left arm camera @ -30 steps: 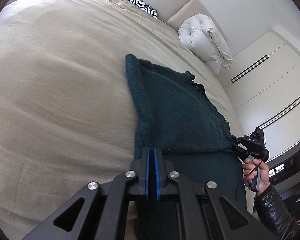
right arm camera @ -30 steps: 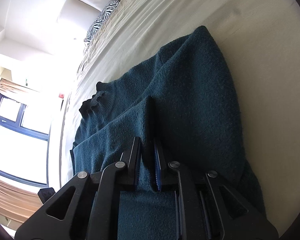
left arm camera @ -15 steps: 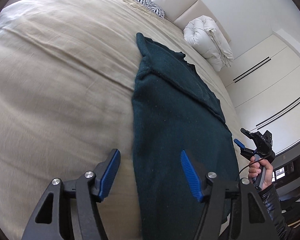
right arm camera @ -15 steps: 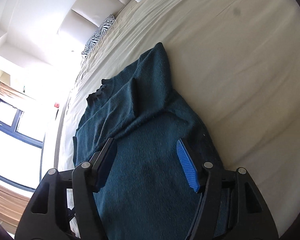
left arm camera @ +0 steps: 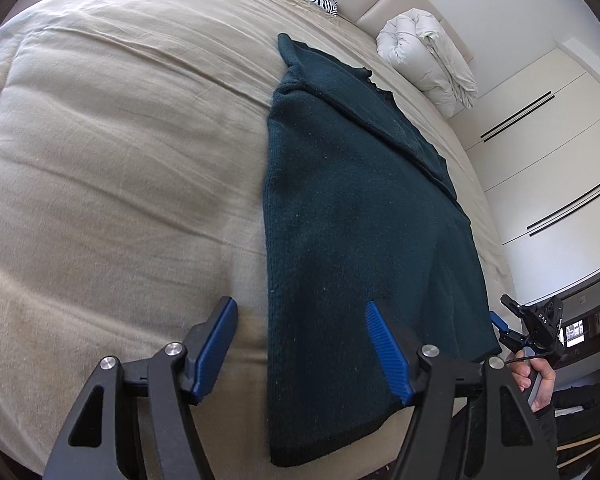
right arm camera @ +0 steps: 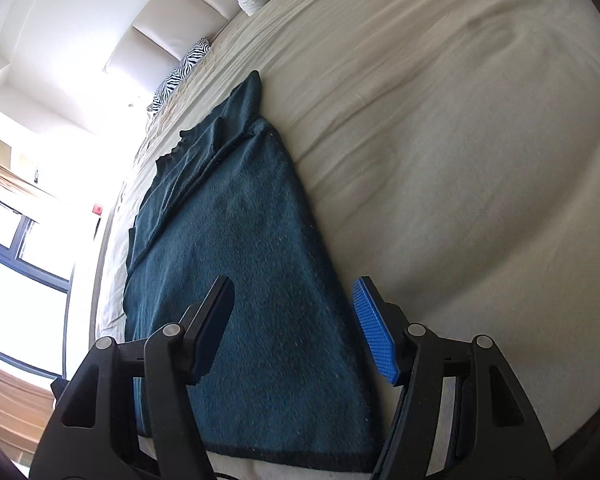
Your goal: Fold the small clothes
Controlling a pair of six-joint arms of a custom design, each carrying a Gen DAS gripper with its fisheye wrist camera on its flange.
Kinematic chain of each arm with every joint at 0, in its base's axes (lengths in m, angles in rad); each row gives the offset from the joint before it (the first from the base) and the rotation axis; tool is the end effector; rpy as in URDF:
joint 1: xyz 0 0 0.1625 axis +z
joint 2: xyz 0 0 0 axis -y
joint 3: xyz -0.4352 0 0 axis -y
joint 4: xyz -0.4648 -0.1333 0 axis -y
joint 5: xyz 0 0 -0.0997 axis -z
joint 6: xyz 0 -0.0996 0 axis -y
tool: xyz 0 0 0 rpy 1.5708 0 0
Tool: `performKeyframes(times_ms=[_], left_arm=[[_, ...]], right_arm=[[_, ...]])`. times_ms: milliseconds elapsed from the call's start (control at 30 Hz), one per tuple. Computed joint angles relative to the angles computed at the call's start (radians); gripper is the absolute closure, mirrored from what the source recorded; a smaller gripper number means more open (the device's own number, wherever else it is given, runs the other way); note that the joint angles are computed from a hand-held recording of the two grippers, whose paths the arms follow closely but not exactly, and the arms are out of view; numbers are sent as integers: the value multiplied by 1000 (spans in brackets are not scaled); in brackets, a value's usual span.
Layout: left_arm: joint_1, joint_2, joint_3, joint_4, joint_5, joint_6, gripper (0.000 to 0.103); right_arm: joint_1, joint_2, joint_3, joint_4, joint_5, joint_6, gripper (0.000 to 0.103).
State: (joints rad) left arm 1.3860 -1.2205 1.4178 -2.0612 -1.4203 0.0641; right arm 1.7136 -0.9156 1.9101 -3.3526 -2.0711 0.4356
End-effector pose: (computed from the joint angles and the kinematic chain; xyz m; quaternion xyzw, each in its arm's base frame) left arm 0.0118 -0.7439 0.4147 0.1116 0.9802 -0.1498 0.0655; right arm 0.1773 -0.6319 0.1268 -0.2245 -0.8713 0.4214 0.1131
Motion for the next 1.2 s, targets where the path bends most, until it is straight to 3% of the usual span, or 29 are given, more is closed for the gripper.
performKeyframes(times_ms=[233,467,567,633,733,1200], left_arm=[[7,-39,27,58,-9,-14,38],[-7,-36,15,132,21,-15,40],[-4,-35,16,138,27,-31,53],[1,-32,11,148,31,-46,75],[15,-30,4,166,7,-68,92],[13,-57,26,131,-16,-59,96]], right_arm=[[-1,-21,91,-49,31,6,42],[24,-13,54,40,8,-12,42],[27,-5,47,45,4,-7,42],[30,-2,44,46,2,-6,42],[31,-7,44,50,6,-8,42],[30,-26,56,58,12,-7,42]])
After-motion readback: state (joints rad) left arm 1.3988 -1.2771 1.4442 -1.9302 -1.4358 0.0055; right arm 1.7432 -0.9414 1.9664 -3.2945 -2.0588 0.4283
